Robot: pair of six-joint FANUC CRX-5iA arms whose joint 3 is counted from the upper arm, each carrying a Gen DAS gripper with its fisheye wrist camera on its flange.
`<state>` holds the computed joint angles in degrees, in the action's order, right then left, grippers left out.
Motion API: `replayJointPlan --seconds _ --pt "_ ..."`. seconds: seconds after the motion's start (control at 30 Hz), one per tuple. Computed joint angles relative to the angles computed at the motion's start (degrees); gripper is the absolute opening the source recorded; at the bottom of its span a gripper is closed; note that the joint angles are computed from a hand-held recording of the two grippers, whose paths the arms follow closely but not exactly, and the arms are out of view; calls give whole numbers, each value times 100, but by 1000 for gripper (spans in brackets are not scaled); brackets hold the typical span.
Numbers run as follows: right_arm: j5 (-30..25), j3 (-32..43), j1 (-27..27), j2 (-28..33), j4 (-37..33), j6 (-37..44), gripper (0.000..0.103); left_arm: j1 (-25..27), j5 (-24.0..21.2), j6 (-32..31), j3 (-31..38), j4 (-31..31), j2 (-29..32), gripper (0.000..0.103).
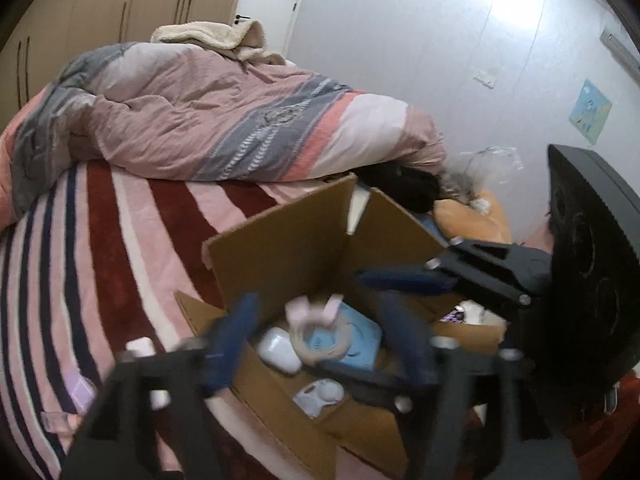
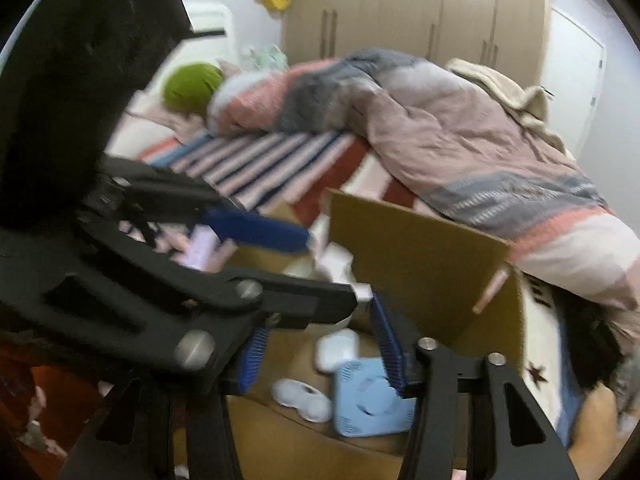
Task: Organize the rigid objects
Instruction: 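Place the tape roll into the cardboard box and open the right gripper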
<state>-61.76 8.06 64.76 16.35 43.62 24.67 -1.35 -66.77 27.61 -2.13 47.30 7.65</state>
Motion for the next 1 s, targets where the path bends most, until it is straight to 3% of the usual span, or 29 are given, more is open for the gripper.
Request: replayJointPlan --seconds 0.03,0.27,0.5,0.77,1.0 --pt "-13 -54 -12 -29 24 -28 64 8 55 -22 -17 -27 -24 76" --pt "168 -146 0 -125 -184 98 65 331 202 32 -152 -80 -177 77" --pt "281 341 151 171 -177 307 65 1125 330 -301 -553 286 -593 79" --pt "662 1977 213 1217 -986 1499 65 2182 542 -756 -969 471 -845 83" --pt "10 4171 13 2765 -2118 2402 65 2723 751 -1079 -1251 526 -668 83"
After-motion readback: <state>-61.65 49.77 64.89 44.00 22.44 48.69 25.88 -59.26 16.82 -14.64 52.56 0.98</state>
